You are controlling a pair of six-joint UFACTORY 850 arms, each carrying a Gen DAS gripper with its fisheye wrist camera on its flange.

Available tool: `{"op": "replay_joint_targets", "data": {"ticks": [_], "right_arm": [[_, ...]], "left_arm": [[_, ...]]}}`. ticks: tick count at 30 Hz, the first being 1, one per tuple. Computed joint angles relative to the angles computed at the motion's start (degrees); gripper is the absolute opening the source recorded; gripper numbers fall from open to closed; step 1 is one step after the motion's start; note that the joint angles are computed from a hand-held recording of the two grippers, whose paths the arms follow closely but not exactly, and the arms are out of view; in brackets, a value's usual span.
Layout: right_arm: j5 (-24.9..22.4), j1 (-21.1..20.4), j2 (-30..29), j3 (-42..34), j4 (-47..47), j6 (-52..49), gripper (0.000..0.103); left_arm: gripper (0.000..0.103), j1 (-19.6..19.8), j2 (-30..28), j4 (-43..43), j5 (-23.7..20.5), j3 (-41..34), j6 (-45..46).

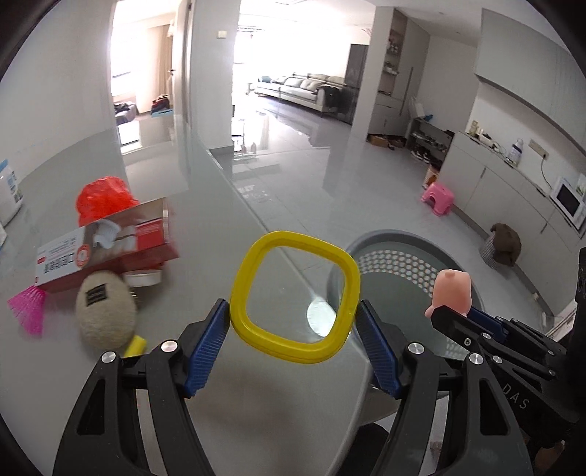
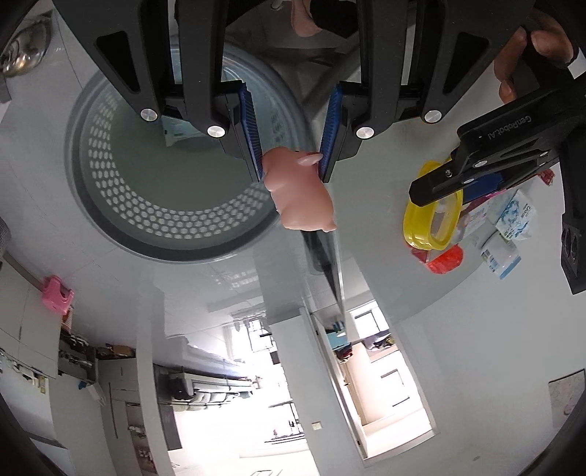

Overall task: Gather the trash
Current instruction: 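Carry the yellow lid and pig toy in both tools over the grey basket, then open both tools to drop the lid and pig toy into the basket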

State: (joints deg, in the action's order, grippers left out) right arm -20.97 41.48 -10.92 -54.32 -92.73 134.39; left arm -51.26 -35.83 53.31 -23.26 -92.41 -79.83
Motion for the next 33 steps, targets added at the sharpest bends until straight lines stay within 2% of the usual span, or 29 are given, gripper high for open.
{"op": "replay_joint_targets", "data": {"ticks": [5,10,14,24,30,33], "right_arm": [[-1.05,-2.14,3.08,5.28,0.52,2.91,0.031],[0.23,-4.00,3.84,8.26,-1.47,6.55,0.031],[1.93,-5.31,3.79,9.62,-4.50,10.19,0.031],[4.15,-6.96,2.19,9.95,-8.43,15.31,0.031],[4.57,-7.46,1.89,10.08,-11.31,18.49,0.031],[3.47,-7.30,2.33,10.18,-11.39,18.78,0.045]], "left_arm": [[0.069,-1.08,-4.63,-11.61,1.58,-6.27,13.84],[0.069,-1.34,-9.70,-21.66,-0.20,-13.29,24.05],[0.069,-2.21,-12.64,-21.96,-1.91,-16.98,25.27],[0.069,-2.21,-18.89,-30.30,-6.05,-26.42,34.81],[0.070,-2.32,-20.05,-31.79,-7.69,-28.34,36.35],[0.071,-2.21,-20.24,-32.91,-8.04,-28.81,37.08]]}}
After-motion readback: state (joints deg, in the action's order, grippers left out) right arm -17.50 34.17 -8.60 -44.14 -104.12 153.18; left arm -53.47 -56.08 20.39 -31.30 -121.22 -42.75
